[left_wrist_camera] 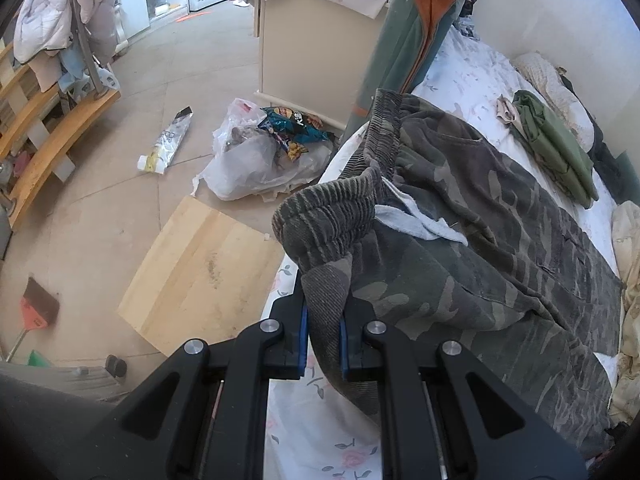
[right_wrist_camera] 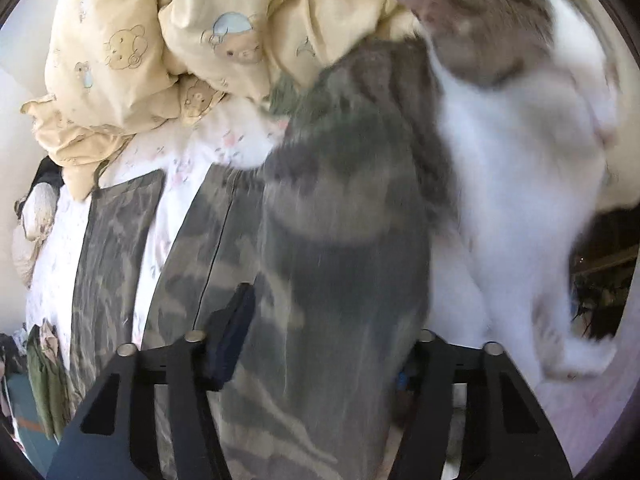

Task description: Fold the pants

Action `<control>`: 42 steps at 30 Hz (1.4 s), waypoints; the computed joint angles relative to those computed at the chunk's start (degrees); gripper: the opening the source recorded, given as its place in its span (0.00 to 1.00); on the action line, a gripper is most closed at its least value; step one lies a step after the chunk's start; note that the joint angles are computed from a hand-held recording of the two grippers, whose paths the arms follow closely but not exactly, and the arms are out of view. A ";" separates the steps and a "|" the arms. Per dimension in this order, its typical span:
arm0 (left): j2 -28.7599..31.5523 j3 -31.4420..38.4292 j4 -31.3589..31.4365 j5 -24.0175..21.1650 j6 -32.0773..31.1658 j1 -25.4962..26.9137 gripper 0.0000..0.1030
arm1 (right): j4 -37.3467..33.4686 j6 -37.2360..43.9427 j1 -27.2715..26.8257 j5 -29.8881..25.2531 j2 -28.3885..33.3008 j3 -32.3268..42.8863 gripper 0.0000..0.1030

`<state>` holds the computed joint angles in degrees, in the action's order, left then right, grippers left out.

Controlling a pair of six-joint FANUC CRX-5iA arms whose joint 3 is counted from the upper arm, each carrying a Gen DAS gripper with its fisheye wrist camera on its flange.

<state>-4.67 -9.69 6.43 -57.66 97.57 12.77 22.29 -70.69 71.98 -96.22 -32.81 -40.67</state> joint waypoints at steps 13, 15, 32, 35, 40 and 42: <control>0.47 0.50 2.72 -2.20 -0.93 1.47 0.09 | 15.09 11.48 3.81 -7.85 2.93 6.31 0.02; 0.90 0.37 6.47 -4.66 -1.44 3.48 0.08 | 18.55 14.64 1.84 -7.60 2.92 7.47 0.02; 26.60 38.95 0.03 -18.40 3.80 -4.82 0.08 | 20.59 67.90 -44.28 26.29 29.45 27.37 0.02; 36.45 52.45 -4.80 -23.95 3.11 -7.49 0.09 | 16.07 79.10 -49.89 29.77 40.18 36.77 0.02; 47.59 66.10 -6.48 -27.83 1.57 -8.94 0.11 | 10.43 92.19 -53.48 28.88 54.99 50.61 0.02; 50.02 69.11 -7.50 -27.92 0.75 -9.74 0.14 | 10.38 94.04 -53.56 28.82 58.21 52.82 0.02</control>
<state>45.35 59.41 -1.07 -85.59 98.33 3.03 32.68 23.35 18.43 -67.40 25.40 12.15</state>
